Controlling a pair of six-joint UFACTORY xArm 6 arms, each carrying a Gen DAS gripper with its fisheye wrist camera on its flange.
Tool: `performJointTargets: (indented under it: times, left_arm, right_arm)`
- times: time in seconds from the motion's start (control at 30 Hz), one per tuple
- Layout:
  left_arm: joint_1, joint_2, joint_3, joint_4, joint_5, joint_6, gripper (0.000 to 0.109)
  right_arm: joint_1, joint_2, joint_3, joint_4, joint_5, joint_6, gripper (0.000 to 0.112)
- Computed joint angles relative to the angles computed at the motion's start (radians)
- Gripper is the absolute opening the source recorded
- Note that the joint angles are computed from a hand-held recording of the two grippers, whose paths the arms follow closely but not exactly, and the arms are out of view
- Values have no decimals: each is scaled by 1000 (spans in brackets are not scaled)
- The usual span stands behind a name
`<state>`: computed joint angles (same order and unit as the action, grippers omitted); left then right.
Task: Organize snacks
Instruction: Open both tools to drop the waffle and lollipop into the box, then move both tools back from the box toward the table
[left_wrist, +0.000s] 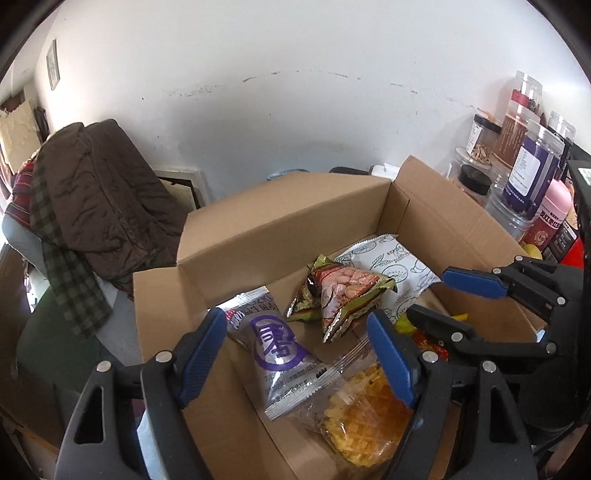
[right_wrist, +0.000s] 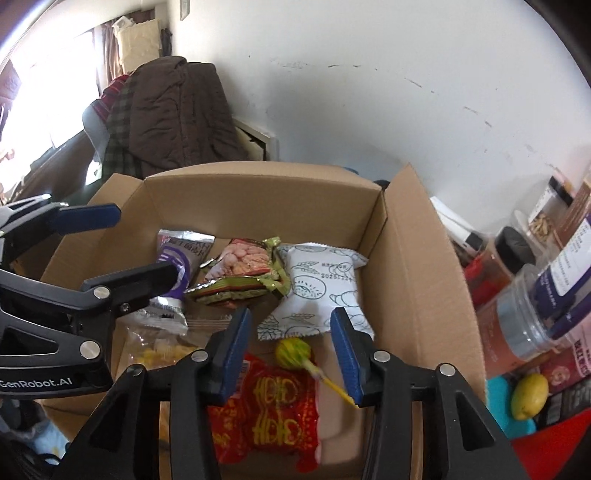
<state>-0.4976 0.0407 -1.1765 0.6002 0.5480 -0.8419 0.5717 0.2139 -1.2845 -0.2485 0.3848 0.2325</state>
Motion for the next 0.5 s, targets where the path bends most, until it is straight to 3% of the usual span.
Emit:
performJointTargets:
  times: [0.23, 0.5]
  left_arm:
    - [-22, -52, 9, 65, 36, -71, 79]
    - [-53, -146, 29, 135, 60, -136, 79]
  right_arm:
    - [10, -42, 19, -34, 2, 34, 44]
    - [10, -180, 90, -135, -2, 123, 44]
